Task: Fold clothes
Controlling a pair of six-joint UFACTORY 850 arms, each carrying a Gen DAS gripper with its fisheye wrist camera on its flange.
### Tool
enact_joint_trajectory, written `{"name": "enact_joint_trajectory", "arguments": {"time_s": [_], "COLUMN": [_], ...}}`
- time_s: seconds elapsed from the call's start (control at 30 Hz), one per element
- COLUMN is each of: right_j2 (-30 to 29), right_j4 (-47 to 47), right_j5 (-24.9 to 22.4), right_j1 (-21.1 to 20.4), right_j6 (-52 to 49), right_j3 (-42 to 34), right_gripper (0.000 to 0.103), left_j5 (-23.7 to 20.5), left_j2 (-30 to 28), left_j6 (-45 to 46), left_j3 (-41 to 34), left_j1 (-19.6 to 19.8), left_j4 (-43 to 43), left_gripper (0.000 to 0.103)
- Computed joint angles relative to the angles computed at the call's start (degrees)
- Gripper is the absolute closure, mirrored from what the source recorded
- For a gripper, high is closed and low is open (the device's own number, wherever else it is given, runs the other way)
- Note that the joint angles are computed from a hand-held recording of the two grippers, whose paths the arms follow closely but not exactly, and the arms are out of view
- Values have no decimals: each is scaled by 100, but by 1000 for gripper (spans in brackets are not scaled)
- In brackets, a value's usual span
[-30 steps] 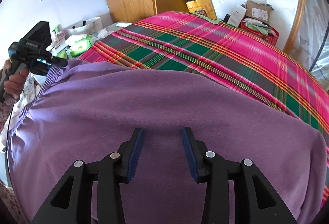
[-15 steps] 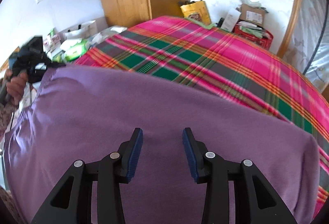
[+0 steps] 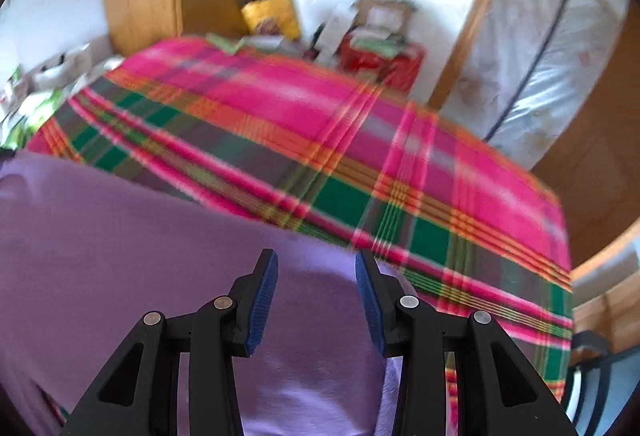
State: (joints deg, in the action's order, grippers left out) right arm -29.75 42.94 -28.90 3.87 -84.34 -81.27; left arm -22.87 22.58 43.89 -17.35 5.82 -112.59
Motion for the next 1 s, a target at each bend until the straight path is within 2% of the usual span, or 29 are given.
{"name": "enact_joint_trajectory", "arguments": {"time_s": [0.1, 0.33, 0.53, 0.67, 0.77, 0.83, 0.9, 1.0], "right_j2": [-354, -430, -625, -852, -933, -825, -579, -168], "right_j4": [-849, -890, -1272, -1397, -1304, -1246, -1148, -313], "right_j5": [-322, -375, -337, -783, -1192, -1200, -887, -698], "right_j1": [48, -2, 14, -21, -115, -115, -94, -213], "right_j6": [516, -147, 127, 412, 595, 523, 187, -700], "right_j3": [-491, -656, -913, -1277, -1416, -1268, -904, -399], "right_gripper": [61, 60, 60, 60, 70, 98, 100, 100], "left_j5": [138, 266, 341, 400, 432, 477, 549, 754], "left_j2": [1, -45, -52, -73, -66, -55, -48, 24], "left_j6": [-171, -752, -724, -961, -991, -975, -1071, -1042], "left_j3": [-40, -169, -171, -223, -226, -223, -240, -230], "left_j1": [-73, -102, -160, -176, -195, -223, -261, -387], "left_j4": [107, 734, 612, 861, 851, 816, 901, 836], "left_gripper": [97, 97, 97, 97, 97, 97, 97, 97]}}
